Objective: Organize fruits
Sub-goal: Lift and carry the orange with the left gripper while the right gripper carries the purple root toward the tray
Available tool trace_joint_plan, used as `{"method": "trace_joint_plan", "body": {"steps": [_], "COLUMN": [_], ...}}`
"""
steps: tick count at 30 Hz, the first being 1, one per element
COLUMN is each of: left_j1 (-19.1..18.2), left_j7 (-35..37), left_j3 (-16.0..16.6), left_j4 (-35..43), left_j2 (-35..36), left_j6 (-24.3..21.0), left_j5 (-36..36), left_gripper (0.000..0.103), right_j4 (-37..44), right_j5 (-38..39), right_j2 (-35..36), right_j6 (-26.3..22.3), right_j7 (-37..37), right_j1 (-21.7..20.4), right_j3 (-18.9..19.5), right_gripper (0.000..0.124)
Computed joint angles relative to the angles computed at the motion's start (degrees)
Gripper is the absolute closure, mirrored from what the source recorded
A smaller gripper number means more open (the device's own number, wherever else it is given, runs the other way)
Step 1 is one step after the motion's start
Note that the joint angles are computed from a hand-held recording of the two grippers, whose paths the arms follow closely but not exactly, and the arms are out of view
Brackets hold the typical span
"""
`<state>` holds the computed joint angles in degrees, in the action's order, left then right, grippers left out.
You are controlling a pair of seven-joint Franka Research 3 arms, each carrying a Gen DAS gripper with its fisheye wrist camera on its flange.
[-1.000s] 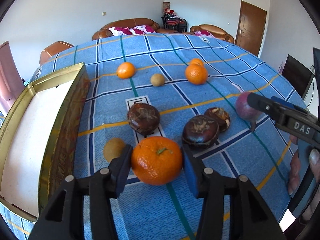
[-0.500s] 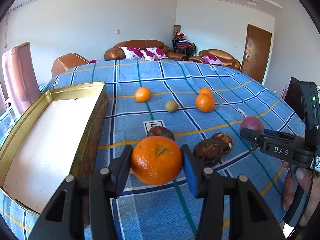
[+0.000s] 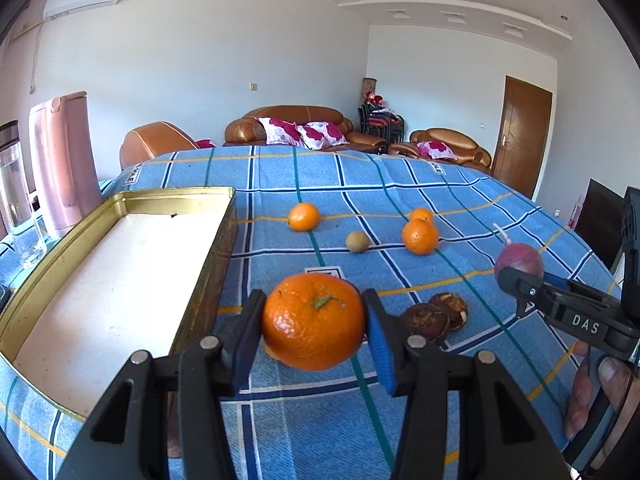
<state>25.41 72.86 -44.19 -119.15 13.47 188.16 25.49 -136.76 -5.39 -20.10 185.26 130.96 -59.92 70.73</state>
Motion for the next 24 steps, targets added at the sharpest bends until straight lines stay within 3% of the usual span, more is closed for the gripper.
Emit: {"method": "trace_joint_plan", "body": {"steps": [5, 10, 20, 24], "left_j1": [-9.26, -16.39, -26.63, -28.24], "left_j7": [-1.70, -2.72, -4.56, -6.33], "left_j3": [10.27, 18.24, 29.42, 31.62], "left_j4": [-1.10, -2.30, -3.36, -3.32], "left_j2": [-2.11, -3.30, -4.27, -4.19], "left_j6": [3.54, 6.81, 10.52, 11.56], "left_j5": [0.58, 0.65, 1.14, 2.76], "left_gripper": [0.053, 0.053, 0.053, 0.053], "right_j4": [-1.35, -2.32, -3.82, -4.38], "right_j5": [1.58, 5.10, 11.74, 14.17], "right_j2": [-1.58, -2.87, -4.45, -4.97], "right_j6": [3.70, 6.20, 10.89, 12.50], "right_j7": [-1.56, -4.47, -10.48, -12.51], "right_j1": [0.34, 0.55, 0.68, 0.84], "right_j3": [-0.03, 0.62, 2.31, 2.80], "right_gripper": [0.068, 0.068, 0.068, 0.068]}}
